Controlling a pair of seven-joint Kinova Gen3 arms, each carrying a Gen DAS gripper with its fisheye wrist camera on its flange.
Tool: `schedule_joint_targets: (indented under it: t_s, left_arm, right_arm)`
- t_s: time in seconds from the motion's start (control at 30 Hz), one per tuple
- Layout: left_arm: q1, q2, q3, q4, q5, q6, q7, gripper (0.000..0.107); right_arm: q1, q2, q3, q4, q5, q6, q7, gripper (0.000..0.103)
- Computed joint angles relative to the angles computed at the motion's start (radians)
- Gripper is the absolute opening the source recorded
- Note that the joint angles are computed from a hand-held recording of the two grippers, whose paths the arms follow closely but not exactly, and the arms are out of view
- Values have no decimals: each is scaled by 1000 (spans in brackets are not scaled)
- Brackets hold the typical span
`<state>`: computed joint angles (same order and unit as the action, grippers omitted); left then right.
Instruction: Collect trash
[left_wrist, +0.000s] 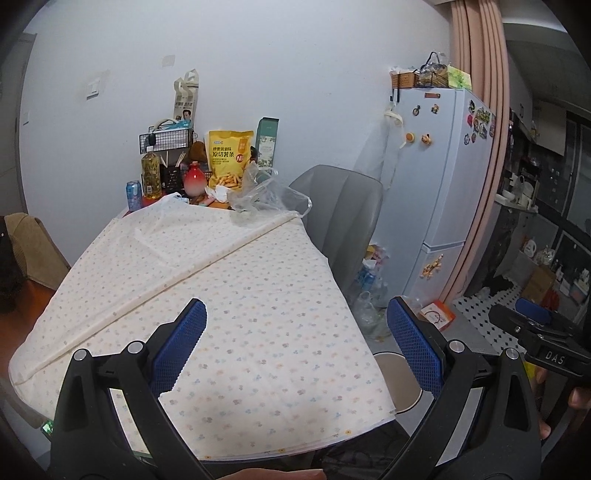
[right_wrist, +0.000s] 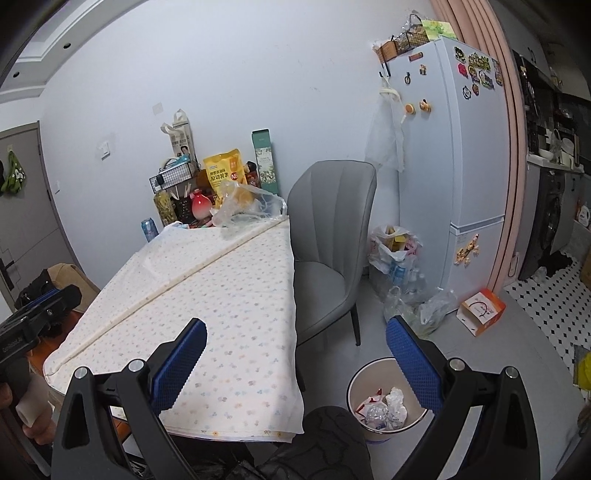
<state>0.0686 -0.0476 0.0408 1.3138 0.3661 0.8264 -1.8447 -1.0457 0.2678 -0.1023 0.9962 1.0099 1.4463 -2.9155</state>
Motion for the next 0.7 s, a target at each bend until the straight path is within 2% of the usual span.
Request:
schedule_joint_targets:
  t_s: [0.27, 0.7]
  left_arm:
    - [6, 1, 7, 0, -11, 0, 6, 97]
    - [9, 0, 7, -3, -24, 1, 17, 97]
  right_arm:
    - [7, -9, -5, 12, -5, -4, -16, 95]
    - [30, -24, -22, 36, -34, -70, -1, 95]
